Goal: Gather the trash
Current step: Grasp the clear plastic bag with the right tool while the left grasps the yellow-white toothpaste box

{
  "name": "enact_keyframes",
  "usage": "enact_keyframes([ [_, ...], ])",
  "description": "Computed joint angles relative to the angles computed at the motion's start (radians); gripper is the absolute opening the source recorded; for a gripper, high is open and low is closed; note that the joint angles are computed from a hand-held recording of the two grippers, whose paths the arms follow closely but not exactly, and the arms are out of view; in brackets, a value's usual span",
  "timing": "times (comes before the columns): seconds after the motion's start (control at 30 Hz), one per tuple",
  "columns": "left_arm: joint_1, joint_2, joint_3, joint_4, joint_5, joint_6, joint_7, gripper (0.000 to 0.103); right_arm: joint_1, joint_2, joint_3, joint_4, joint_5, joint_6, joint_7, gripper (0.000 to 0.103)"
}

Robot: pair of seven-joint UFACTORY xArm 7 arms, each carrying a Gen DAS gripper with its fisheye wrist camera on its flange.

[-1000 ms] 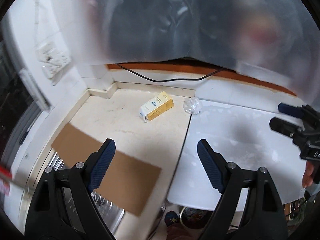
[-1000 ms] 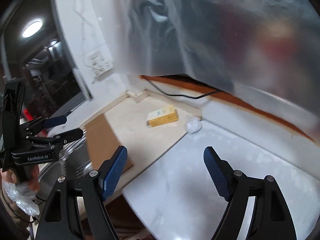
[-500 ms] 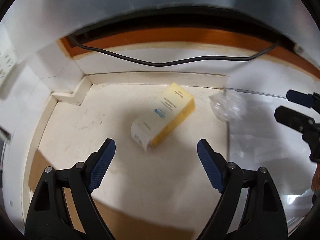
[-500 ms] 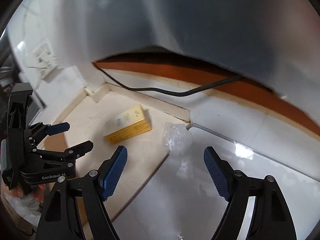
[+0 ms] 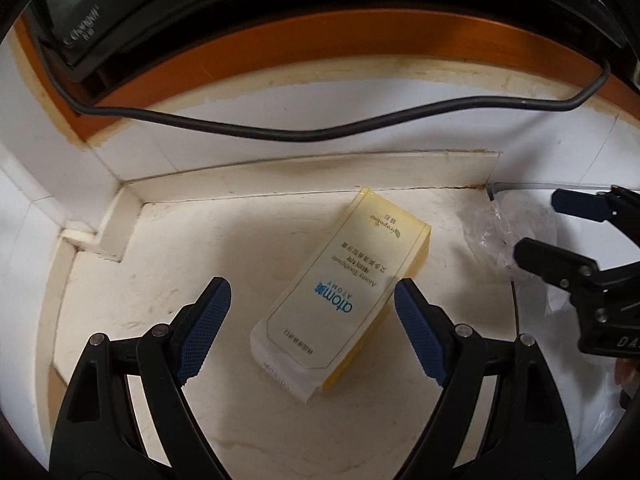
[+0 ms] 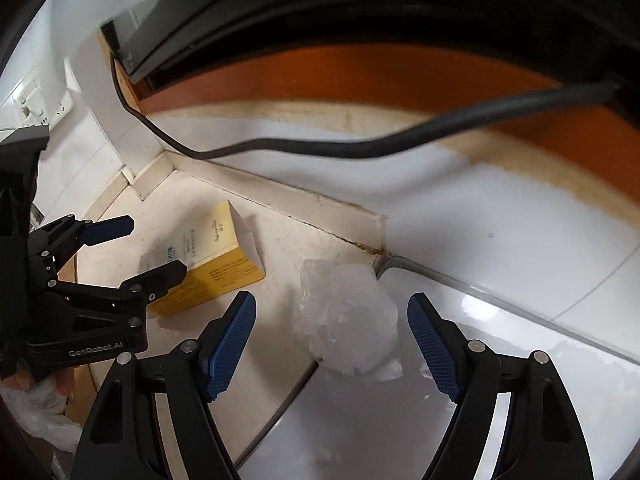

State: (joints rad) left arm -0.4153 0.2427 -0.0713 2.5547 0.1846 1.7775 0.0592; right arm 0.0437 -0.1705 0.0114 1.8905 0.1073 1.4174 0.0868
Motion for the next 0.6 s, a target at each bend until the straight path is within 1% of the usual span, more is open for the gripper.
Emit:
enact_keyframes([
  [0.17,0.074,-0.033,-0.006,-0.098,-0.094,-0.036,-0.004,0.082,0.007,-0.027,0.009,-0.087,-0.004,-0.058,0.005,0.080],
  [0.23,0.105,-0.033,-0.008,-0.117,-0.135,-0.048,-0.008,0.082,0.011,-0.043,0.014,-0.121,-0.010,-0.080,0.007,0.077],
  [0.3,0.129,-0.040,-0.012,-0.141,-0.174,-0.065,-0.018,0.082,0.014,-0.048,0.014,-0.136,-0.008,-0.087,0.008,0.069],
  [0.33,0.139,-0.043,-0.013,-0.152,-0.189,-0.074,-0.020,0.082,0.016,-0.051,0.015,-0.145,-0.007,-0.086,0.011,0.067],
  [0.4,0.160,-0.045,-0.016,-0.171,-0.225,-0.089,-0.024,0.082,0.017,-0.056,0.013,-0.158,0.000,-0.087,0.017,0.058],
  [0.47,0.172,-0.049,-0.020,-0.190,-0.250,-0.097,-0.023,0.082,0.017,-0.063,0.010,-0.170,0.005,-0.086,0.024,0.054],
  [0.57,0.175,-0.055,-0.024,-0.219,-0.252,-0.099,-0.015,0.082,0.016,-0.083,0.014,-0.202,-0.002,-0.109,0.045,0.046],
  [0.6,0.174,-0.070,-0.025,-0.246,-0.252,-0.111,-0.012,0.079,0.015,-0.088,0.013,-0.210,-0.002,-0.111,0.050,0.043],
])
